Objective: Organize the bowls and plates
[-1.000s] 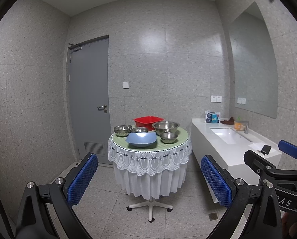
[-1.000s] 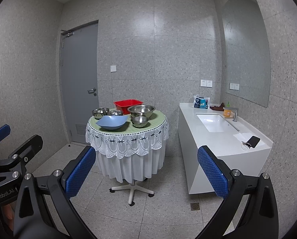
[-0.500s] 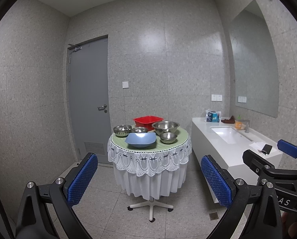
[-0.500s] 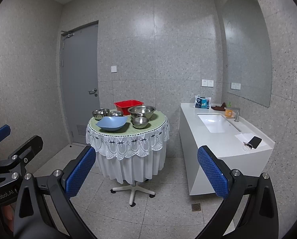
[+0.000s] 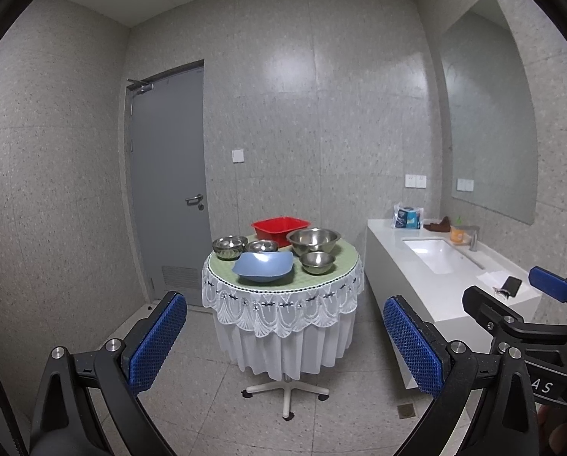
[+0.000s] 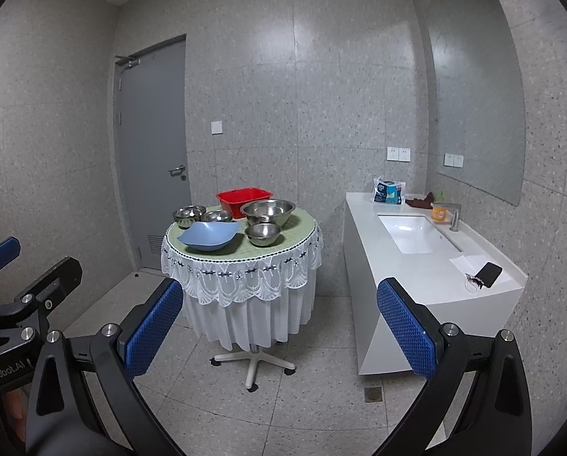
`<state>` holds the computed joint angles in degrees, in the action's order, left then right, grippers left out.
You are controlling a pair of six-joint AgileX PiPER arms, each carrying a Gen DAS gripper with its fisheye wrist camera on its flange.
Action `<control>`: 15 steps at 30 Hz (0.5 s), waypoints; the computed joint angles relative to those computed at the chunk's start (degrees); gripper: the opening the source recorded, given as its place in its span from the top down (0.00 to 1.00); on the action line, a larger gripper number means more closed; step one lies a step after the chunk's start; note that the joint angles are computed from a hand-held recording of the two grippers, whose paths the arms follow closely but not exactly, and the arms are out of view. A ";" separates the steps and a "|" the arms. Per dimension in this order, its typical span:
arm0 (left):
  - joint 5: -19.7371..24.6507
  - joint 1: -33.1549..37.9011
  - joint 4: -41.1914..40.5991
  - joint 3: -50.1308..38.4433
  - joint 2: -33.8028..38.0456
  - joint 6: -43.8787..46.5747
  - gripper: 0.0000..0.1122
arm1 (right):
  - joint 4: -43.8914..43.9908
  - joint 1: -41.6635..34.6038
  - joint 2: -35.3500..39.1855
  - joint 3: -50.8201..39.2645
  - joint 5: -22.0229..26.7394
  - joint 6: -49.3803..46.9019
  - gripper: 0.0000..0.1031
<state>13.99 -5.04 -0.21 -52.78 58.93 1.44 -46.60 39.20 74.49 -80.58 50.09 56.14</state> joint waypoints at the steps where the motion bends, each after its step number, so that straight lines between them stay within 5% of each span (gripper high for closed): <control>1: 0.48 -0.42 2.08 -0.70 0.40 -2.12 0.09 | 1.25 -0.97 0.21 -0.35 -0.54 -1.23 0.00; 11: 4.70 -2.09 9.24 -7.10 5.89 -8.66 0.09 | 13.48 -10.17 4.49 -3.53 -6.72 -11.72 0.00; 15: 4.61 -0.10 1.61 -11.08 11.13 -1.08 0.09 | 15.41 -11.90 8.10 -5.66 -7.87 -13.01 0.00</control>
